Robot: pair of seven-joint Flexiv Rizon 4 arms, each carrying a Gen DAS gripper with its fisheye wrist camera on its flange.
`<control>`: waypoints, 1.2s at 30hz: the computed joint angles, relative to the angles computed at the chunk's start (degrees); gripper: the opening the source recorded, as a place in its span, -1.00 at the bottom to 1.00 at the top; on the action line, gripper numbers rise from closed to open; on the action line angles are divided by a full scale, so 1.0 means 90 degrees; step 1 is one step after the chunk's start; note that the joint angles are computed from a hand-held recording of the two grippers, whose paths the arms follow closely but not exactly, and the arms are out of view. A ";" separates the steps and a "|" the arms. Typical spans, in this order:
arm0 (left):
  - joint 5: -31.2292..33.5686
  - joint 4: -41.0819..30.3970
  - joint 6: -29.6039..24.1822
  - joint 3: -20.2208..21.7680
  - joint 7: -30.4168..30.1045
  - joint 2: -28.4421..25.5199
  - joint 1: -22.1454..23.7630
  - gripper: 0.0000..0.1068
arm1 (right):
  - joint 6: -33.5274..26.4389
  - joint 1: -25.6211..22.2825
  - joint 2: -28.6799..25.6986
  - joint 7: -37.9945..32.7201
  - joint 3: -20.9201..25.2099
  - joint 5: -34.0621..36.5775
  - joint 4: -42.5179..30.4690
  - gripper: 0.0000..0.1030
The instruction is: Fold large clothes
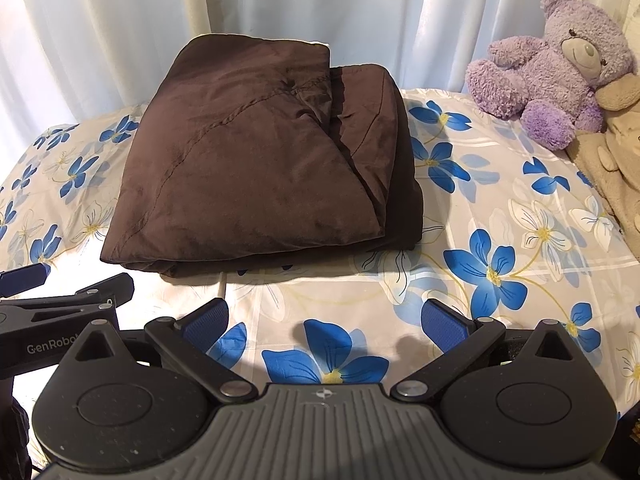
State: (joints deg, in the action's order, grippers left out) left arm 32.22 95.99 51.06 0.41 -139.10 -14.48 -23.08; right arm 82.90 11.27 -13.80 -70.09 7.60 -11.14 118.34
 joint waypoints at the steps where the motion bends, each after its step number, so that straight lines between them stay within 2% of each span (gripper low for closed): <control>1: 0.0004 -0.0008 -0.0013 0.0000 -0.0009 -0.0004 -0.0002 0.93 | 0.0002 -0.0014 0.0000 -0.0019 0.0010 0.0016 -0.0003 0.99; 36: -0.0308 0.0087 0.0142 -0.0017 0.0293 0.0008 0.0104 0.93 | -0.0110 -0.0068 -0.0022 -0.0313 0.0083 0.0233 -0.0122 0.99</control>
State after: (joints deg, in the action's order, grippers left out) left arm 29.44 96.78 52.34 0.25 -136.46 -14.41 -22.14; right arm 81.92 10.66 -14.00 -72.90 8.36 -9.05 117.24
